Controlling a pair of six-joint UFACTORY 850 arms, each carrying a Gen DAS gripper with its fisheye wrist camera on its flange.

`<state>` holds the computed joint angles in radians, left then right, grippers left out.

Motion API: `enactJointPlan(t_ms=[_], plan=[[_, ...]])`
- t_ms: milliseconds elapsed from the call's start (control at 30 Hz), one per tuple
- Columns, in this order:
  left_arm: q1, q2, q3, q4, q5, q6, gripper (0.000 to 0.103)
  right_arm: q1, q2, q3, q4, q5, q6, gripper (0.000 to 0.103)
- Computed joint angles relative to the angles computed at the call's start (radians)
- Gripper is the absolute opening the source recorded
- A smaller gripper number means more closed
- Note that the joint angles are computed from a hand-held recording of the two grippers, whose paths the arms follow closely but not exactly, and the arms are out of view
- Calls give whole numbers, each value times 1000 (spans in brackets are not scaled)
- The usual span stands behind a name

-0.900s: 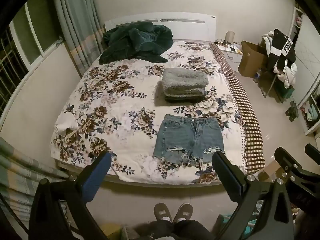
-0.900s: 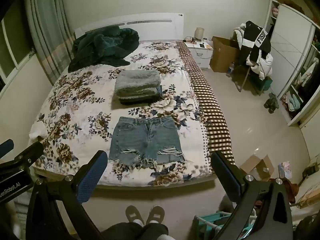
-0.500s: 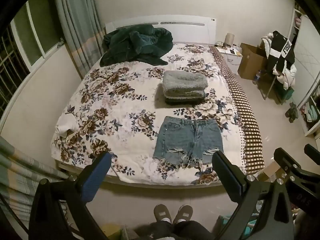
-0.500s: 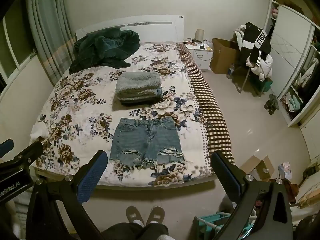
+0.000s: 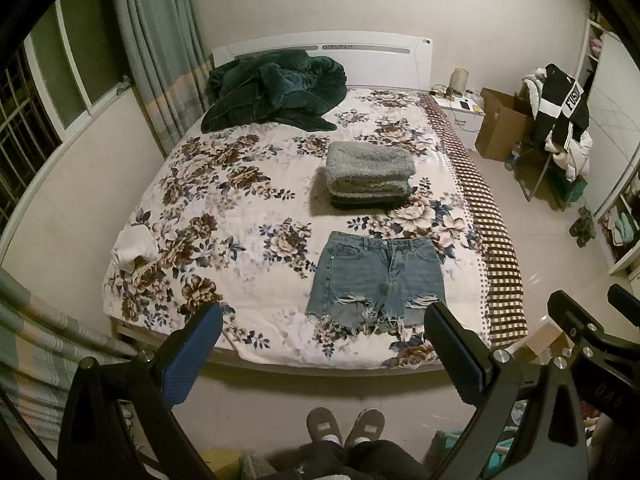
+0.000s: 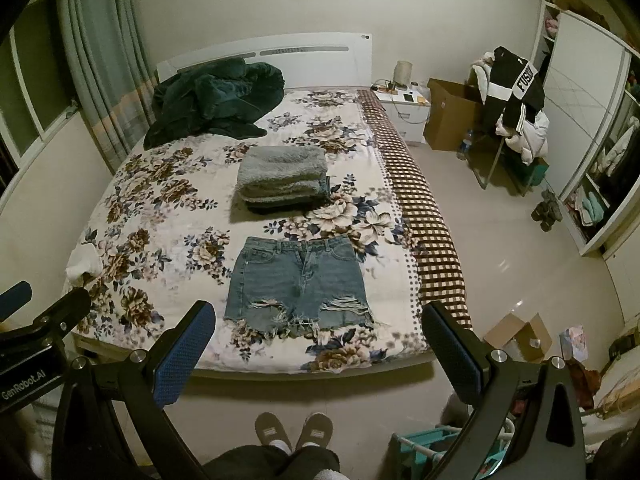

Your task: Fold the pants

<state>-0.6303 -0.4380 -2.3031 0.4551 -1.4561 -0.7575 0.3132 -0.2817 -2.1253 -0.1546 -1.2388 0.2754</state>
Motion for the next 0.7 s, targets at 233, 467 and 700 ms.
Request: enactJointPlan(t_ms=[233,467,700], plan=[[-1,3,5,2,4,-3,103,5,2,-3,-6,2,5,103],[-1,7,12,3,10,-4,103,0,17,27,-1,19,4,103],[-2,10,16,4,14,-6,103,0,17,25,-1,13,3,103]])
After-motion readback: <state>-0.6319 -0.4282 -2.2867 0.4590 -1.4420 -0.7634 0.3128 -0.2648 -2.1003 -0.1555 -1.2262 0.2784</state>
